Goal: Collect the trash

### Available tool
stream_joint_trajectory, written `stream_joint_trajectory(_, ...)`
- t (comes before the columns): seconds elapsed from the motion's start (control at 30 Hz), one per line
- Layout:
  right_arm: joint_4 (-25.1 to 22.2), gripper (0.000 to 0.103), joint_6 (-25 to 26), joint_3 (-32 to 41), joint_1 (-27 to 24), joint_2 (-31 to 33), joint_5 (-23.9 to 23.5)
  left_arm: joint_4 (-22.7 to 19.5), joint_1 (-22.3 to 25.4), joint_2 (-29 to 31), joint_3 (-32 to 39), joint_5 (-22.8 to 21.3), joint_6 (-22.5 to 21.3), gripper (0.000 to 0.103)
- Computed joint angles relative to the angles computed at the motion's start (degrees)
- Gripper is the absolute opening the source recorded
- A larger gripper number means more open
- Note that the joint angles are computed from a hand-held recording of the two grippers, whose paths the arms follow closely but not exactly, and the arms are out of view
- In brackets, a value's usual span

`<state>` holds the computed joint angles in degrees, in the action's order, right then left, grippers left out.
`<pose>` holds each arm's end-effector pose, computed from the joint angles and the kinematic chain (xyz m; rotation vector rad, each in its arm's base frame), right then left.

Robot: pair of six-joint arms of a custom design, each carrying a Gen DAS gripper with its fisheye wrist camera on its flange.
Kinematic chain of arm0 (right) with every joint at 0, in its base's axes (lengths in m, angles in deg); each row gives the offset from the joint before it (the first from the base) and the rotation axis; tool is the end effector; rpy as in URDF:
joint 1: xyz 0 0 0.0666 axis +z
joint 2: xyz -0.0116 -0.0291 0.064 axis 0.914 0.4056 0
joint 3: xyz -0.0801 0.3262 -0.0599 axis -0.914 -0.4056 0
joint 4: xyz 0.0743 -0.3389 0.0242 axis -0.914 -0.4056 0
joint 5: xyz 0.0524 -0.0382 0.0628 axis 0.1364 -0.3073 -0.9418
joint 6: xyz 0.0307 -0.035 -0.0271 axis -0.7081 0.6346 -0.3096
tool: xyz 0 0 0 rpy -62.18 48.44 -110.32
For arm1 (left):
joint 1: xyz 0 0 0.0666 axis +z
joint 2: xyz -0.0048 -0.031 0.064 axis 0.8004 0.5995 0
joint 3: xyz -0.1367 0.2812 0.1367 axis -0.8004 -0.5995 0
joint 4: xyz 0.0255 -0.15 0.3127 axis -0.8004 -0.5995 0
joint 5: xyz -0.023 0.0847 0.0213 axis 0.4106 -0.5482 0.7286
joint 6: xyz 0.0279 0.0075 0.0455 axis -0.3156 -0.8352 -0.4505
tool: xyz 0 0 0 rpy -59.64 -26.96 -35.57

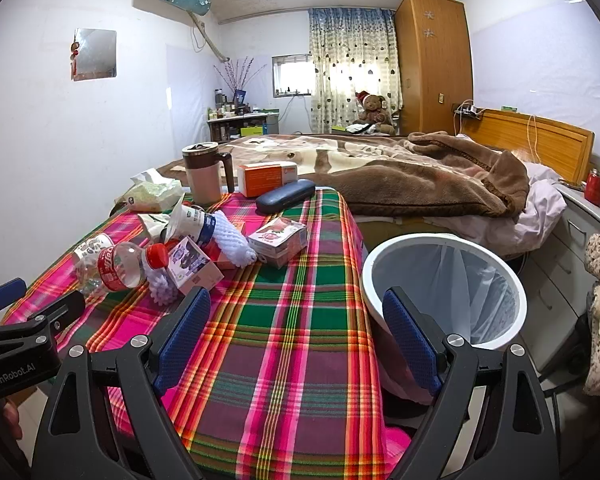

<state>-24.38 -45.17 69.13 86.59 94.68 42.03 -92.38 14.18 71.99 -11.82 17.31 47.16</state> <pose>0.3780 0.1286 0.2858 0.0991 2.0653 0.0308 0.3713 -0.2771 0.2977 0.0149 2.1424 -0.0020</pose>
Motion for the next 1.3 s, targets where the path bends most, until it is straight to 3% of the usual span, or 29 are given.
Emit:
stream_joint_trajectory(0.33,-0.3,0.090,0.3,1.3,-0.2,1.5,0.2,-0.5,1.0,1.2,1.3,1.7,-0.7,0.103)
stream_joint_trajectory(0.6,-1.3,0.090,-0.1,7.5,-3.9,7.2,-4.2,-0.1,5.6,3.8,3.8,8.4,-5.6,0.103)
stream_joint_trajectory(0.97,-8.2,0.090,-2.4,21.3,-6.0,19.2,-8.0,-1.3,11.6,9.3,10.7,13.6,-17.3,0.103)
stream_joint_trajectory(1.17,-14.0,0.090,-3.8,29.3,-7.1,25.5,-11.5,-5.1,14.1,12.9,15.6,18.5,-23.1,0.103)
stream_joint_trajectory(1.3,-17.9,0.090,-4.3,34.4,-7.2,29.2,-11.6,-7.0,15.7,15.3,18.5,21.8,-24.7,0.103)
